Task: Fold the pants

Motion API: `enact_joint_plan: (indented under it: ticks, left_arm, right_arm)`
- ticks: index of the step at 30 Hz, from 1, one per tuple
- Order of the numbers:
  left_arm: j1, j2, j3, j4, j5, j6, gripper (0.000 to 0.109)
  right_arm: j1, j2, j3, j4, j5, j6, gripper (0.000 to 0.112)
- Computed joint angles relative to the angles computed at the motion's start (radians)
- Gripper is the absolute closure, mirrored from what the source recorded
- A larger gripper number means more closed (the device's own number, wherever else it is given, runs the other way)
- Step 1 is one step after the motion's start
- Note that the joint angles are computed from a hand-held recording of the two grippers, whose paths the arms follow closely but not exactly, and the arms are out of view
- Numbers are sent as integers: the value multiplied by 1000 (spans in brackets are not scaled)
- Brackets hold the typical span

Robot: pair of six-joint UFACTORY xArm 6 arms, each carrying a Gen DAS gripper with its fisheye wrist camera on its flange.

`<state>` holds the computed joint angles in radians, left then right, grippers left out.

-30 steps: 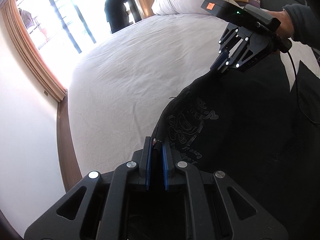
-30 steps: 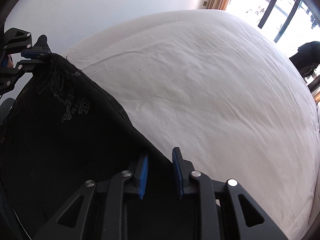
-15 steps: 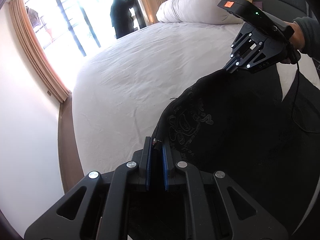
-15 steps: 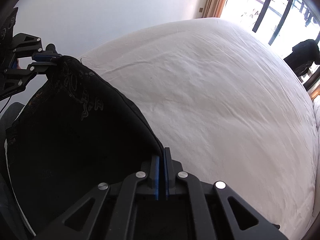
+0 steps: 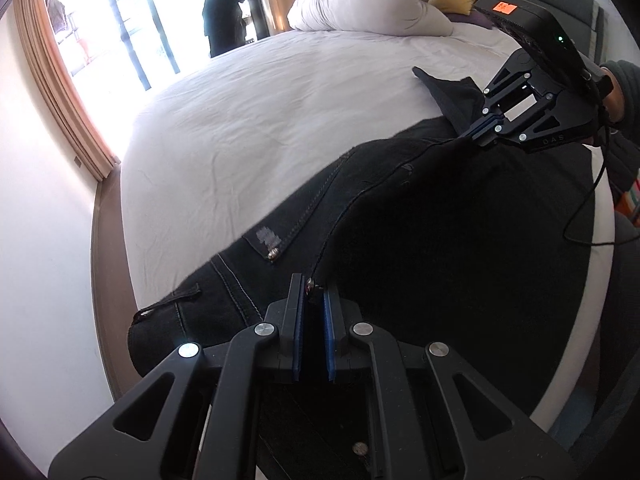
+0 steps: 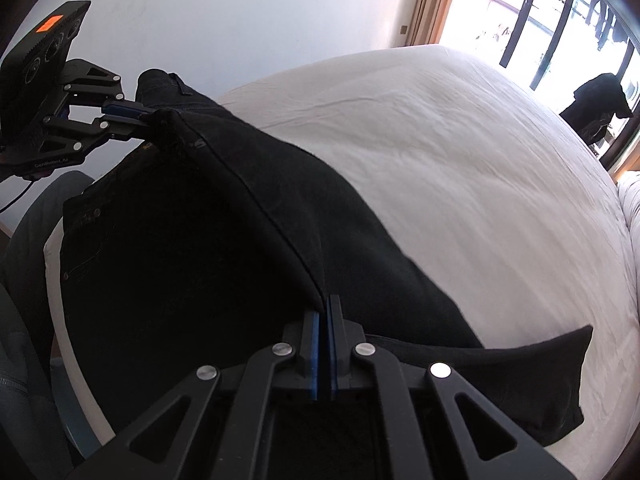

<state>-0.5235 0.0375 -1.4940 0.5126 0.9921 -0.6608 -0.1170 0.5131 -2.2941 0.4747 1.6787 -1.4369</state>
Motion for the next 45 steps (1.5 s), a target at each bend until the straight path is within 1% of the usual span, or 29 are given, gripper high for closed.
enact_joint_plan:
  ticks: [2,5,7,10,14,19,21,24,25,28,30,34,35,38,42,43,45]
  left_arm:
    - [-32,-19,33,-4,9,-20,102]
    - [-78,-37,64,-1,25,-46,102]
    - [-93,-45,77,-7,29,-52,102]
    - [-127,-68,119,-5,25,-60,102]
    - [-172,-67,137,-13,46,-39,101]
    - [-222,-53,143,-20,75,-5,102]
    - [-214,-38,133,-29,75,19,102]
    - [-218,-56,159,-40,66,24,102]
    - [-221,-79,180,-43,62,25,102]
    - [-213,-88,176,-60,56,67,102]
    - [-240,-118,197,-56,72,68,102]
    - [-234,-130,198,-71,75,92,102]
    - [-233,-131,199,-74,74,94,102]
    - [-225,-137,213,-83,66,109,102]
    - [-235,-132,214,-74,74,115,102]
    - [-233,-121,200,-76,75,117,102]
    - [-233,-118,196,-79,72,114,102]
  right_arm:
    - [-13,-109,179,-6,-67,-41,108]
    - [-39,-232,364,-4,-128,-96,108]
    - [-50,-302,467,-8,-165,-132,108]
    - [-52,-428,657,-29,-259,-211,108]
    - [-75,-508,780,-32,-283,-235,108]
    - [-100,-602,921,-38,-344,-300,108]
    - [-106,-636,965,-37,-361,-323,108]
    - [-112,-684,1032,-40,-392,-357,108]
    - [-104,-671,1023,-45,-401,-353,108]
    - [-115,-701,1072,-43,-417,-350,108]
    - [-114,-699,1075,-40,-416,-335,108]
    - [-121,-704,1086,-36,-414,-326,108]
    - [-107,-669,1051,-38,-417,-311,108]
    - [-101,-633,1020,-41,-413,-295,108]
    - [-79,-620,1029,-44,-445,-272,108]
    - [-81,-640,1057,-41,-451,-275,108]
    - [-77,-631,1054,-41,-453,-266,108]
